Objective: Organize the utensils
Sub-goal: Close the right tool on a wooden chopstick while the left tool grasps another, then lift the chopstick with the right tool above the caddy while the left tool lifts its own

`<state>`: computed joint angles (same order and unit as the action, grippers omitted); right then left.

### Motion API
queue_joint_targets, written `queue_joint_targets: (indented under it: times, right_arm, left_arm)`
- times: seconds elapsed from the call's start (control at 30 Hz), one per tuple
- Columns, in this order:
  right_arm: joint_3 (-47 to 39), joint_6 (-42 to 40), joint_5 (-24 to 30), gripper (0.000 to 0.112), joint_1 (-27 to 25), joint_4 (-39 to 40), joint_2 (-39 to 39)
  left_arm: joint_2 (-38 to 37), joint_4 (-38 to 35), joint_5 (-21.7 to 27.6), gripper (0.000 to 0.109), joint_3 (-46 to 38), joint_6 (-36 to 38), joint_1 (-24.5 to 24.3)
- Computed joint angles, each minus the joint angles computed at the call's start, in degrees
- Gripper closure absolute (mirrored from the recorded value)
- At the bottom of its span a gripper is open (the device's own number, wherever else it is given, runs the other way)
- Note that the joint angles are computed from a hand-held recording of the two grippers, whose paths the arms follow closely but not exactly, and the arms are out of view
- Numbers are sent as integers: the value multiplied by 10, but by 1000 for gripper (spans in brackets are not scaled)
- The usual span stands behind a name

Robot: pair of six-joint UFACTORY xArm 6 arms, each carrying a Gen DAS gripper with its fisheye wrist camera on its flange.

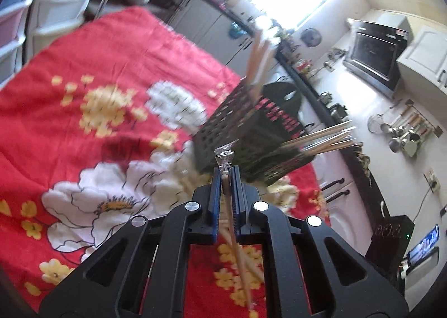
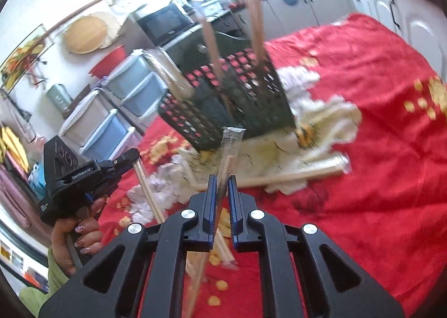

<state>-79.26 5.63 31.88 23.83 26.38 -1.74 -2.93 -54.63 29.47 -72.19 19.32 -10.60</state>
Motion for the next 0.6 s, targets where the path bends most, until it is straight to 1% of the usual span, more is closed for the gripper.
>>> queue_joint_targets:
  times: [0.2,0.4,0.6]
  right_arm:
    - [-41,-41,-3,106,5,17,11]
    - [-83,-67,-5,106,7,15,23]
    - [-121,-84,-17,107,11,-10,37]
  left_arm:
    - [-13,2,-7,105,-21,21,-12]
    - [-15,-6,-12,105,-45,43,-20]
    - [-8,2,-27,105,-81,59,-29]
